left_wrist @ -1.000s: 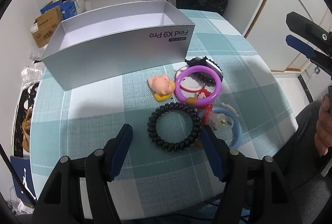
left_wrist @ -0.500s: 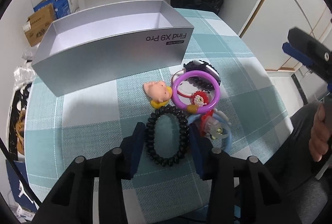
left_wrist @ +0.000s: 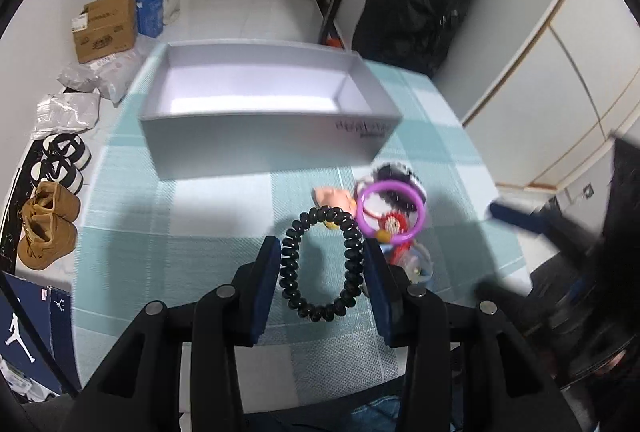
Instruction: Organize jewelry
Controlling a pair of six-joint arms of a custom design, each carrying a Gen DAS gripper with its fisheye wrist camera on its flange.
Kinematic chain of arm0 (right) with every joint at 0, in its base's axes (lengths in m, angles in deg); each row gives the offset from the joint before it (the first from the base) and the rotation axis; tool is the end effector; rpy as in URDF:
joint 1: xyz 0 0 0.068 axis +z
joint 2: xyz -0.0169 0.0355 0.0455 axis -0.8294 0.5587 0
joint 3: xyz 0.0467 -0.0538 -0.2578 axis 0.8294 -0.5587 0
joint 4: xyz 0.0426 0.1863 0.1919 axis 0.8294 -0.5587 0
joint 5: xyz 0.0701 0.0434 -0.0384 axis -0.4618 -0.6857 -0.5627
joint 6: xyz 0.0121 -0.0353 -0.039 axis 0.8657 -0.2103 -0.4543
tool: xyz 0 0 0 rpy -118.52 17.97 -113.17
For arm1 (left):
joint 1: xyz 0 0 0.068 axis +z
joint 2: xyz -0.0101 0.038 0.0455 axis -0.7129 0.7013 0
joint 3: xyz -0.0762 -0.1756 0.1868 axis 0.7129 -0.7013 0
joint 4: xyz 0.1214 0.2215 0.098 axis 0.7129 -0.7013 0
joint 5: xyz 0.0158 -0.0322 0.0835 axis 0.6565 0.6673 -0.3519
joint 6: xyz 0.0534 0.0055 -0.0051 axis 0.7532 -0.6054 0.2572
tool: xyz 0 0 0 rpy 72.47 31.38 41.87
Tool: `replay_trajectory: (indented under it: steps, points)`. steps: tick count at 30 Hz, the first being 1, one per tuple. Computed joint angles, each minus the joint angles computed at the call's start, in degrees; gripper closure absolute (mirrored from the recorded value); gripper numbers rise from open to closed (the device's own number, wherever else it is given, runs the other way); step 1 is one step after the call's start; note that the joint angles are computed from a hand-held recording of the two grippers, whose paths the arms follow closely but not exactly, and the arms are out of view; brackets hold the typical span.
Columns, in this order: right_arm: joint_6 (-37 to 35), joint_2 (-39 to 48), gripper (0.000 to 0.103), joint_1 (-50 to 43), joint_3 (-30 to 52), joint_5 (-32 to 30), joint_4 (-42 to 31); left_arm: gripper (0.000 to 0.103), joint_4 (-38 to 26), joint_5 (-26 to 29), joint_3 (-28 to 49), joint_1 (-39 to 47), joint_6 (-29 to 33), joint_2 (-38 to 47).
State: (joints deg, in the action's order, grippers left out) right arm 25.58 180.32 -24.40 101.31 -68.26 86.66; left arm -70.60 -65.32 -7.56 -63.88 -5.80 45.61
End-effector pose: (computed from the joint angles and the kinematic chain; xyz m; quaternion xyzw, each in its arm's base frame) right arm 0.2815 0.1818 0.1516 -0.2361 0.8994 0.2057 0.3050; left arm 0.2983 -0.1050 0.1473 0.0345 0.9490 -0.1620 0.2685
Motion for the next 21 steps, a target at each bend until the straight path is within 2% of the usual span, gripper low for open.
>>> replay_trajectory:
  steps: [5,9,10,15,21]
  points:
    - [-1.6,4.9,0.020,3.8,2.7,3.3,-1.2,0.067,1.3,0.2,-2.1,1.6,-0.7,-3.3]
    - [-2.8,7.2,0.034,5.7,3.9,7.1,-1.4,0.067,2.2,0.5,-2.2,2.3,-0.9,-3.5]
    - [-3.0,7.8,0.040,6.0,4.3,7.6,-1.5,0.067,2.5,0.4,-2.3,2.3,-1.0,-3.7]
    - [-3.9,9.3,0.058,6.5,4.7,9.3,-0.3,0.067,2.6,0.8,-2.5,2.9,-0.3,-4.3]
    - [-4.1,9.5,0.072,6.8,4.6,11.8,0.2,0.067,2.9,1.3,-2.6,3.2,0.1,-4.5]
